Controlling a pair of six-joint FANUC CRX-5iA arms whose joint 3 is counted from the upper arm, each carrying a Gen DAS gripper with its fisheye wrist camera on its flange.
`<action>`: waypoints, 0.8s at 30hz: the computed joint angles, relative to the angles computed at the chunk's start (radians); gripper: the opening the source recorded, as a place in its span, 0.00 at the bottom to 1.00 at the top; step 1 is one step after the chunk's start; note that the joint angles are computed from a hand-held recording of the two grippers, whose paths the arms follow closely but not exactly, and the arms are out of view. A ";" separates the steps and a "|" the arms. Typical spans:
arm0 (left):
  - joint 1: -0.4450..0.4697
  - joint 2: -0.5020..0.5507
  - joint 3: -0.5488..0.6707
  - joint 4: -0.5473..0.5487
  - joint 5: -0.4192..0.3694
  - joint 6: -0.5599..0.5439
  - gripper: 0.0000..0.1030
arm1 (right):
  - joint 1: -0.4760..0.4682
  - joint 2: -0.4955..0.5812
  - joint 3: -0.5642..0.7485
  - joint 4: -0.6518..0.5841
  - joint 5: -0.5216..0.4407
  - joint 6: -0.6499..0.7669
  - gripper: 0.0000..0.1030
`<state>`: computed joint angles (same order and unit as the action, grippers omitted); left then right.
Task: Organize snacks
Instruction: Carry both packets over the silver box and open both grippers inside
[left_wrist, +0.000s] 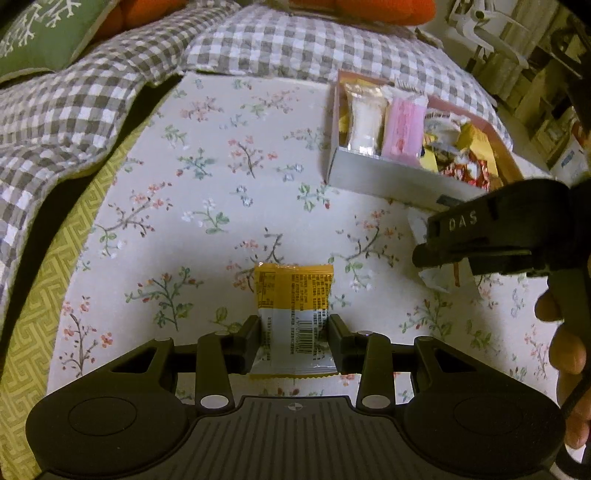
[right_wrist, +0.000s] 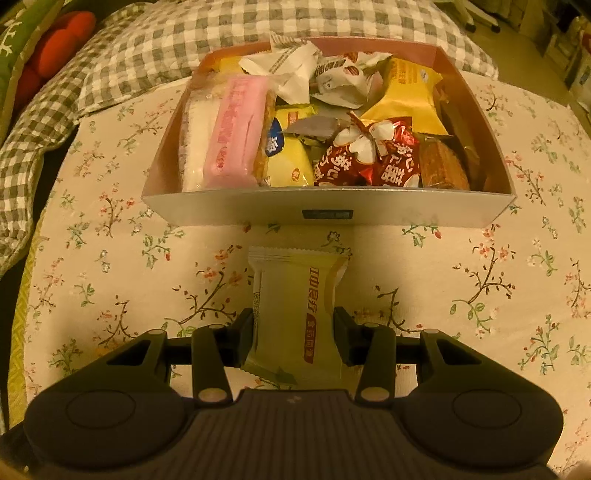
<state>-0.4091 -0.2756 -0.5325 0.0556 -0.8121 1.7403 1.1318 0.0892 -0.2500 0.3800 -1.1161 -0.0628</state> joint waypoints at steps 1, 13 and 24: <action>0.000 -0.003 0.002 -0.004 0.001 0.007 0.35 | 0.002 -0.005 -0.001 0.001 0.001 0.001 0.40; 0.071 -0.060 -0.072 0.225 0.062 -0.142 0.35 | 0.030 -0.127 -0.076 0.030 0.035 -0.028 0.40; 0.109 -0.097 -0.151 0.442 0.117 -0.268 0.35 | 0.056 -0.211 -0.134 0.094 0.064 -0.078 0.40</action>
